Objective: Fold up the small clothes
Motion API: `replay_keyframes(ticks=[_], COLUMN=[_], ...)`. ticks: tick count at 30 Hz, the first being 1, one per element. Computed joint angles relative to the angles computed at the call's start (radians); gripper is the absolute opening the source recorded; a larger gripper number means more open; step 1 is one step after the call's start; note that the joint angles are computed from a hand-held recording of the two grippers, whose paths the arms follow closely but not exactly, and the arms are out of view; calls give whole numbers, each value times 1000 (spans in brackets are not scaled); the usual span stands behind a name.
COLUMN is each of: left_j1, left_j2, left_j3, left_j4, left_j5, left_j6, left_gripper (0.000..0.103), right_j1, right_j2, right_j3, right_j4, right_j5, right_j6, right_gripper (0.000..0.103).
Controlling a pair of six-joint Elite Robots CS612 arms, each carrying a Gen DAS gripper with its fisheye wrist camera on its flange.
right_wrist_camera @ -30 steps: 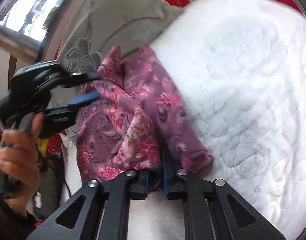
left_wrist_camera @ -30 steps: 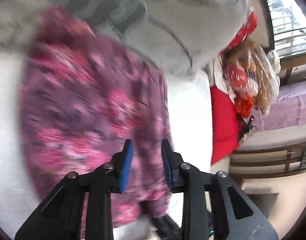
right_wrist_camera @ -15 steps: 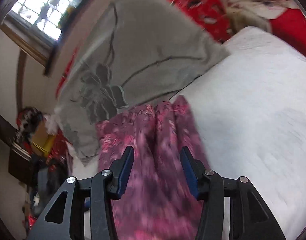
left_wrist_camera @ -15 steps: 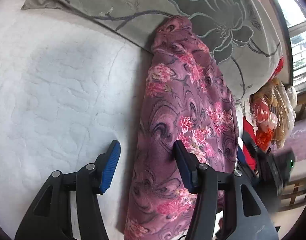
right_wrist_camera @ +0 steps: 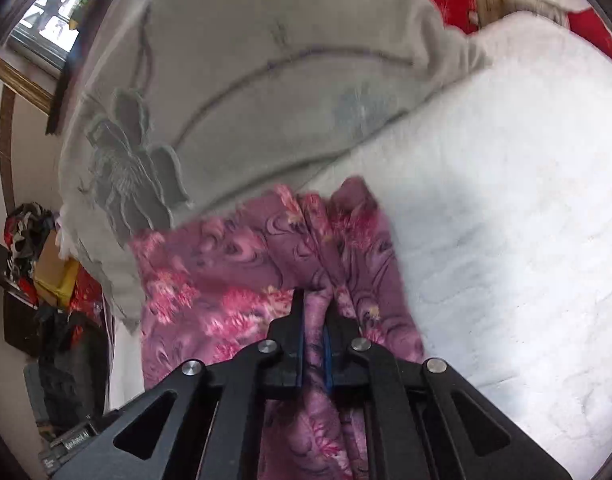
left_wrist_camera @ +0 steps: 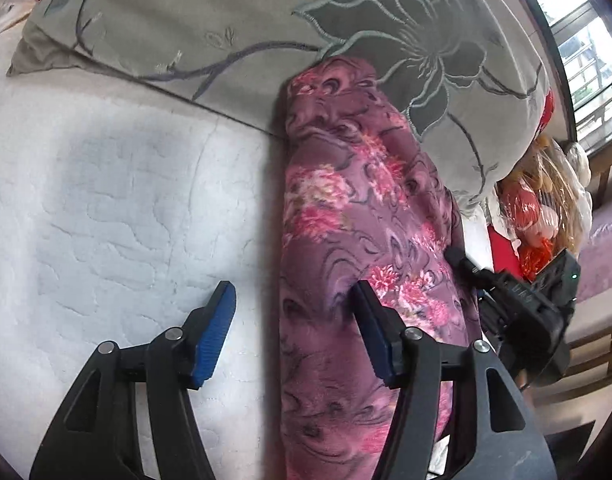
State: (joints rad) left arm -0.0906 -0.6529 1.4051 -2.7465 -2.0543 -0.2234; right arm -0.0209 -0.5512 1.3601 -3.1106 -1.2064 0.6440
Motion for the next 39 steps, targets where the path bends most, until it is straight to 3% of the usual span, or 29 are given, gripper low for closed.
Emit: replay_keyframes(ticks=[1,4,6,7,8,9,11,12,14,18,23,25,28,30,33,35,39], left_j1=[-4,1,-12,-18,-21,-21,-35,-35,-43,-58,-72,-75,-60,-60,-78,-82,-80], left_j2=[1,2,3,7,10,10,18,18,16,16,11,2,-25,-46,-68,-84,-119], left_j3=[-4,-14,-14,-17,-18,-19,-28,-27,-22,-21,-12,-7,25,56,89,118,166], left_j4=[-5,12,23,18,11,12,7,5,-2,-10,-16,9,11,0,55,59,76], left_j5=[-8,-16,23,29,31,31,37,39,54,67,87,86,16,24,91,104,78], left_j6=[-11,5,17,14,11,15,4,4,10,1,3,15,16,22,78,93,104], left_gripper=[59,59,59,59,59,60,62,62,63,63,63,63,62,63,63,63,63], right_j1=[-3,-3,1,-3,-3,0,7,11,13,23,19,16,2,-6,8,3,-8], right_j2=[1,7,17,26,30,30,28,31,36,-8,-72,-84,-107,-112,-104,-111,-150], right_j3=[1,-11,-41,-61,-71,-76,-83,-96,-108,-64,80,119,175,206,189,203,282], right_j4=[-32,-49,9,23,24,20,52,122,150,145,59,63,-27,-124,-2,-5,-108], right_j5=[14,2,-14,21,30,16,-36,-68,-67,-76,-24,-14,46,62,-1,4,42], right_j6=[31,85,66,53,36,20,2,-16,-21,-76,-108,-119,-151,-105,-134,-123,-62], right_gripper=[19,49,48,40,14,8,8,8,8,16,50,50,12,12,12,15,39])
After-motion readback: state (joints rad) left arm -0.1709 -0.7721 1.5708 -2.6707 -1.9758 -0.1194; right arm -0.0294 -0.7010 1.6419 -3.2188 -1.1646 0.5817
